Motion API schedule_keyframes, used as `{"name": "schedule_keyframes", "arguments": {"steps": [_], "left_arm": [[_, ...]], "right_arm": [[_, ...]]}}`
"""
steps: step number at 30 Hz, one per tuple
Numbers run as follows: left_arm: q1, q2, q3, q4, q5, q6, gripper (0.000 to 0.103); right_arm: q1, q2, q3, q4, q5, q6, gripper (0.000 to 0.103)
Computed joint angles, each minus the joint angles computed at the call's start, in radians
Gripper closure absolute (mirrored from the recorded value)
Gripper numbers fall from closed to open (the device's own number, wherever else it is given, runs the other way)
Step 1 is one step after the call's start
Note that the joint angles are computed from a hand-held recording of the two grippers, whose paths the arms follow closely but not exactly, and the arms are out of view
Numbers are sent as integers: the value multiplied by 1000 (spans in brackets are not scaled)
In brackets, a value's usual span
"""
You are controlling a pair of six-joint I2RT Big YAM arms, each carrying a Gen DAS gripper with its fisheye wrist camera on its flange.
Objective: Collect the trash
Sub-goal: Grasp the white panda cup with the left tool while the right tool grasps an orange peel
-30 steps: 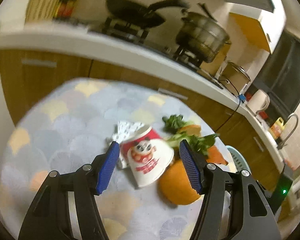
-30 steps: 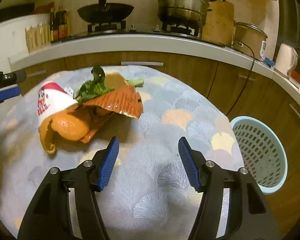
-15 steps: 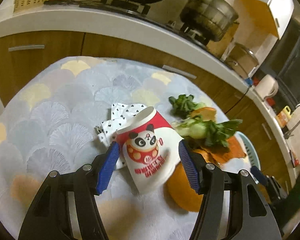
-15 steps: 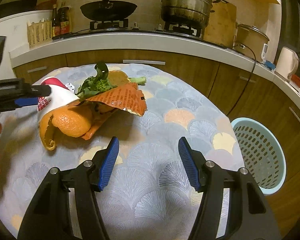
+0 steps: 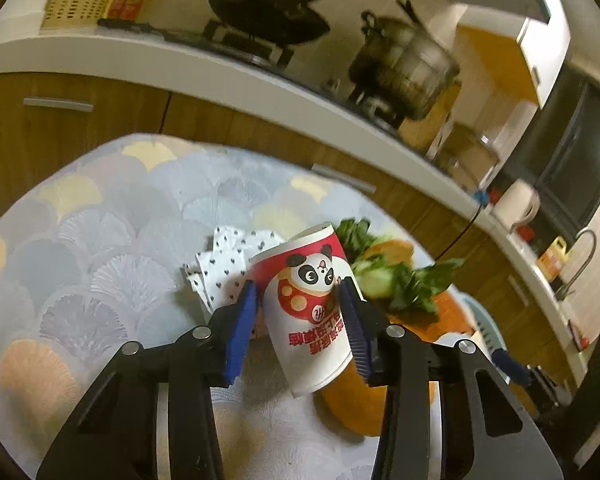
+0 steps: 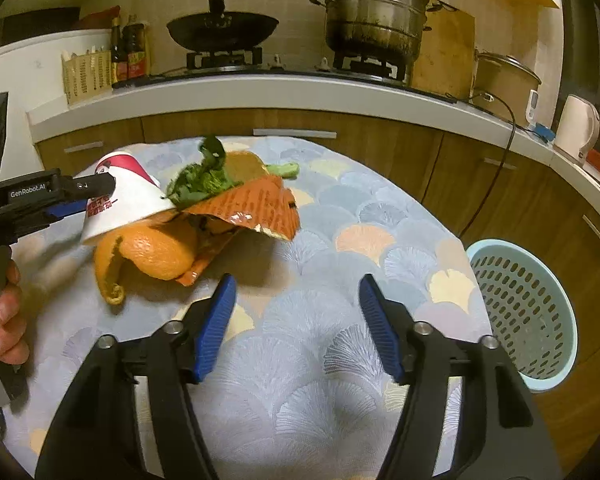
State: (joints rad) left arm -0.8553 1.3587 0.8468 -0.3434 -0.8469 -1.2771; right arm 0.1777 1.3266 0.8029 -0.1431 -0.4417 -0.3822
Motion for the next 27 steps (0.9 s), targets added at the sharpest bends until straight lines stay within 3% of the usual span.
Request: {"name": "schedule_keyframes", "arguments": {"steps": [5, 9, 12, 16, 20, 24, 27], "left_arm": [[-21, -29, -34, 86, -44, 41, 65], [-24, -56, -62, 117, -71, 22, 67], [-34, -81, -86, 125, -112, -7, 68], [-58, -84, -65, 14, -195, -88, 69], [-58, -89, -66, 8, -199, -88, 70], [-51, -88, -67, 29, -171, -58, 70], [-39, -81, -63, 40, -143, -30, 70]], "right_arm": [[-7, -19, 21, -107, -126, 54, 35], [49, -53, 14, -144, -142, 68, 25], [98, -61, 12, -136, -110, 92, 23], [155, -44, 19, -135, -60, 112, 23], [210, -1, 38, -125, 37, 138, 23], [210, 30, 64, -132, 28, 172, 23], [214, 63, 96, -182, 13, 164, 23]]}}
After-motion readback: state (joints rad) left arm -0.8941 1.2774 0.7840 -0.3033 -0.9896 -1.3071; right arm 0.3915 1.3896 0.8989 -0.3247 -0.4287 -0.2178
